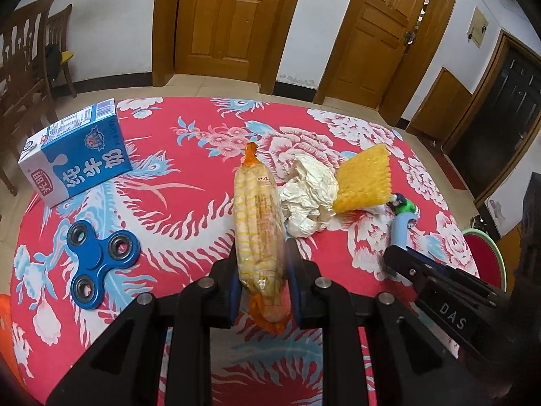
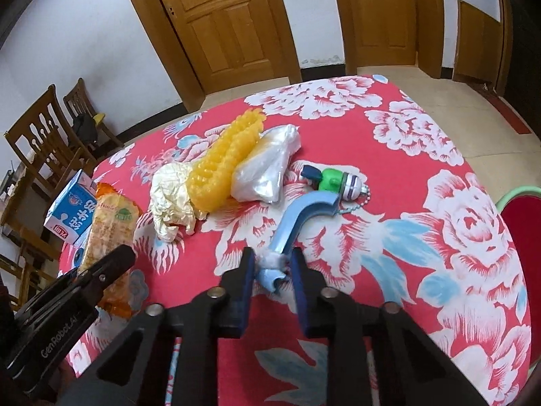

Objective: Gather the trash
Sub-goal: 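Grasp the blue plastic piece with the right tool while the left tool holds the corn, then carry the corn and blue piece over the red bucket and open both tools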

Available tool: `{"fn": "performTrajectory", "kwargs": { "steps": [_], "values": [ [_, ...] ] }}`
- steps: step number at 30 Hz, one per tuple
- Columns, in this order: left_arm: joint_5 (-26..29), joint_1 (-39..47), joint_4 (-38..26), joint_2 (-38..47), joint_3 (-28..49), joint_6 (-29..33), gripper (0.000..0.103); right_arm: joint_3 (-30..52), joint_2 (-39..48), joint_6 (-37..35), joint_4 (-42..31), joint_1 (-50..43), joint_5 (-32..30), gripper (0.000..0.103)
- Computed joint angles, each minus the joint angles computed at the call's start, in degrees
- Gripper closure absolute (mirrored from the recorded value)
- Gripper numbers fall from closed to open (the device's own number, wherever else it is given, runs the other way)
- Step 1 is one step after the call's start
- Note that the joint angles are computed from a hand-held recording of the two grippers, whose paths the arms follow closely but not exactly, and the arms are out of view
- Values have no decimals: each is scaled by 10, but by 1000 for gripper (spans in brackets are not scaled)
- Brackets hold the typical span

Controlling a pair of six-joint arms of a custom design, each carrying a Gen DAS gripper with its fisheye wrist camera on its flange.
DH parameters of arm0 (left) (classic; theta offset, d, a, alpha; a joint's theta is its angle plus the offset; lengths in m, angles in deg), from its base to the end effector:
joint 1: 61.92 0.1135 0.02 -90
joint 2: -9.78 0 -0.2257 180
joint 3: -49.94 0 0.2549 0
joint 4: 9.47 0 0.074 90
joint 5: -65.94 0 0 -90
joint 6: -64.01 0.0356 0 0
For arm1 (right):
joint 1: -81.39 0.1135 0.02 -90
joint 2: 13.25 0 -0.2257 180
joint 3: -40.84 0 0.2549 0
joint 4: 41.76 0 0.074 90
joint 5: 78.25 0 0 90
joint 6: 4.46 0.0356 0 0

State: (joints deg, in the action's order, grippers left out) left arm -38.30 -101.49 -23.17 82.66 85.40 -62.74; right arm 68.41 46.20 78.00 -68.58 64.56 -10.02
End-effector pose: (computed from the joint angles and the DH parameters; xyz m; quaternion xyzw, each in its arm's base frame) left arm 0.1783 -0.1360 0.0898 -0.0182 0.9365 -0.1121 0.3319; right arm 0.1736 -0.0387 0.0818 0.0258 0.9466 0.1218 0.2973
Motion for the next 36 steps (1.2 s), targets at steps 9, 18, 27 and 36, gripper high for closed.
{"fn": "performTrajectory", "kwargs": {
  "steps": [9,18,27,36],
  "values": [
    [-12,-21,-21,-15,8,-5,80,-21,-102,-70,-108,-86,-80,84],
    [-35,-69,-66,-54,18,-21,80,3,-141,-201,-238,-246,-151,84],
    [-46,-123,-96,-51,45,-44,80,60,-81,-359,-340,-421,-198,84],
    [-55,-177,-113,-30,83,-60,80,139,32,-505,-403,-586,-221,84]
  ]
}}
